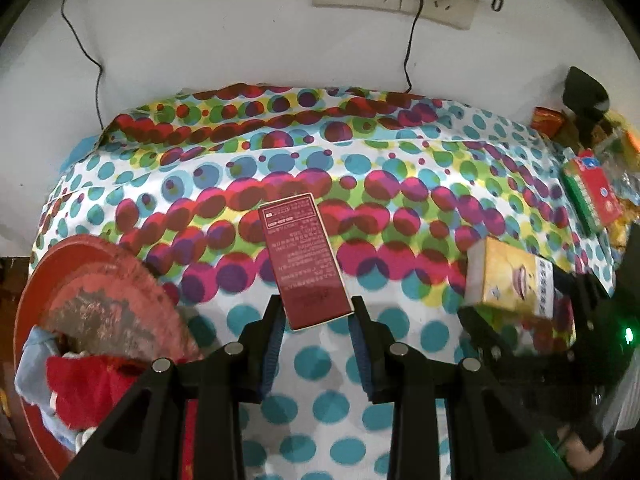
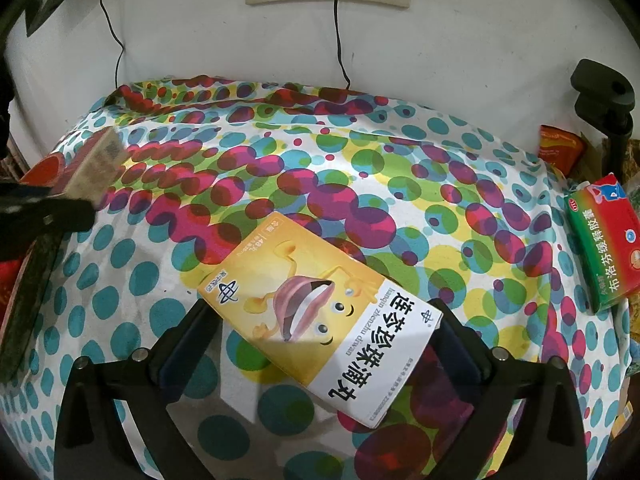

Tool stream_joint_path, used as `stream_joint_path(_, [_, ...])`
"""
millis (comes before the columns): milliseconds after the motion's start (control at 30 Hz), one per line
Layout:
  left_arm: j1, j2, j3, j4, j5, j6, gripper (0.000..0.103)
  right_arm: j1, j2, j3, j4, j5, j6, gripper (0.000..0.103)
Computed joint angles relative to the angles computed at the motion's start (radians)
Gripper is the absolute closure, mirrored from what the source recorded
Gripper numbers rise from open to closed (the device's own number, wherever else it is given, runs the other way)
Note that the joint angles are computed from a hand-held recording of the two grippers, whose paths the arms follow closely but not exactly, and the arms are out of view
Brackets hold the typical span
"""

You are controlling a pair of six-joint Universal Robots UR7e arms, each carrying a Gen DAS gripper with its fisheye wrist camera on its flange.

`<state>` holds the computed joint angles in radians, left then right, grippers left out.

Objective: Organize objects
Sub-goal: 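Carry the maroon box onto the red tray and open the left tool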

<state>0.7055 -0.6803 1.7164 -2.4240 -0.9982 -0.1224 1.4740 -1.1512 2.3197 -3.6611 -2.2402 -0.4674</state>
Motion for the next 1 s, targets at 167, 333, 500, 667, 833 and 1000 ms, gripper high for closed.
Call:
stream_joint_path(167, [0.003,-0.035,0.009,-0.001,-0.009,0.039,0.070,-0.002,0.001,0.000,-0.001,0.002,-0.001,0.001])
stream_joint_path(333, [-0.018,-0.104,0.076,-0.023,-0.009,0.056,0.070,-0.002,0.000,-0.001,0.000,0.002,-0.001,0.001])
stream_joint_path(500, [-0.025,-0.169,0.117,-0.015,0.000,0.067,0.070,-0.002,0.000,-0.001,0.002,0.002,-0.001,0.001])
stream_joint_path(667, [-0.015,-0.229,0.140,0.004,0.031,0.083,0.070,-0.002,0.000,-0.001,0.002,0.002,-0.001,0.001])
stream_joint_path(833, [0.001,-0.282,0.165,0.013,0.078,0.088,0.070,-0.002,0.000,0.000,0.002,0.002,-0.001,0.001])
stream_joint_path(1000, [0.025,-0.329,0.181,0.030,0.109,0.085,0.070,-0.002,0.000,0.000,0.002,0.001,-0.001,0.001])
